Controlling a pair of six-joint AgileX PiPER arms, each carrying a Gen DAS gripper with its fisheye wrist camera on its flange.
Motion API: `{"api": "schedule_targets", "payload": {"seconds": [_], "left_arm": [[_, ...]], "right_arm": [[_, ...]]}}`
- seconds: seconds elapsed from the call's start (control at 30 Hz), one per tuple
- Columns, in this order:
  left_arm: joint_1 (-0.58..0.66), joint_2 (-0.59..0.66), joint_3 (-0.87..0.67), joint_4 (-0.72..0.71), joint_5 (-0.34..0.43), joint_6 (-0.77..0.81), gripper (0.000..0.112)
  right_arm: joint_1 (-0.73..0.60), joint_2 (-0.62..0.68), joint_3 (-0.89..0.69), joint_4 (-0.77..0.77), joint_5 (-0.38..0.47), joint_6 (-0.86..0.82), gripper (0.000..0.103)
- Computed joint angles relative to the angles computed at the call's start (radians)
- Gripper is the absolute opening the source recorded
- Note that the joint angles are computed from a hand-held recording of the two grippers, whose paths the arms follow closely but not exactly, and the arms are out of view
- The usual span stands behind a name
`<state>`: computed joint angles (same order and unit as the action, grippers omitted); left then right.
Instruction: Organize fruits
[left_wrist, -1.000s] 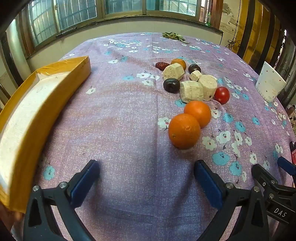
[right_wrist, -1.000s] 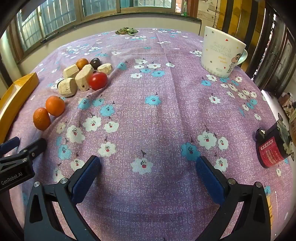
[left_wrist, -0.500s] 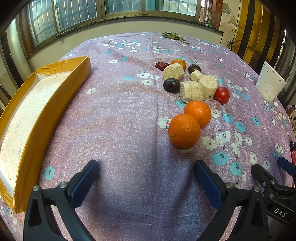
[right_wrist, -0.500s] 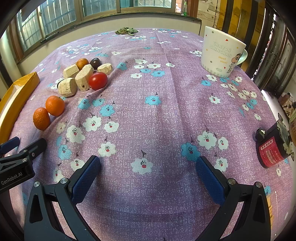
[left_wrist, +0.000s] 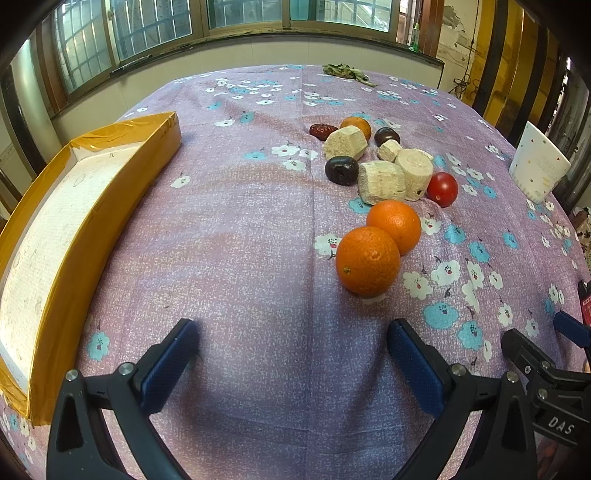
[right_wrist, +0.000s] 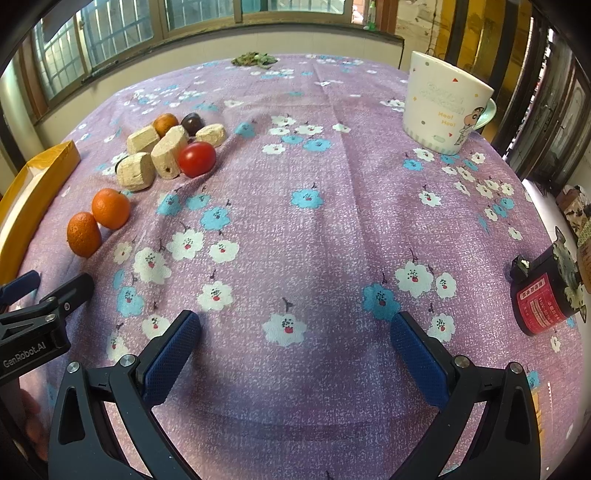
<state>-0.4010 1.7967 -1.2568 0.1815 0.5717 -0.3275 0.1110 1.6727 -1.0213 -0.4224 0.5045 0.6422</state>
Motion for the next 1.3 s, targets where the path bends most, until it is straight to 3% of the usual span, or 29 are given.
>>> {"api": "schedule_targets", "payload": {"seconds": [0.07,0.23,0.37,0.63,0.93,1.3], "left_arm": [[0.004,0.002,-0.015,0.002,0.019,-0.003,0.103],[0.062,-0.094,0.059,0.003,-0.069,0.014,0.103],[0.121,-0.17,0.092,0.002,-0.098,0.044,0.103],[0.207,-0.291,0.195,-0.069,-0.177,0.132,0.103],[0.205,-0.321,0.23,-0.125,-0.215,0.213,0.103],[0.171,-0.349,0.253,-0.019,-0.27,0.144,0.103]], "right_arm": [[0.042,-0.032,0.015,-0.1,0.004,0.104,0.103],[0.17,-0.115,0.029,-0.349,0.061,0.327,0.103],[0.191,-0.153,0.005,-0.269,0.053,0.307,0.103],[0.327,-0.208,0.034,-0.443,0.122,0.56,0.103],[0.379,-0.23,0.056,-0.511,0.166,0.654,0.103],[0.364,-0.235,0.055,-0.493,0.193,0.655,0.103]]}}
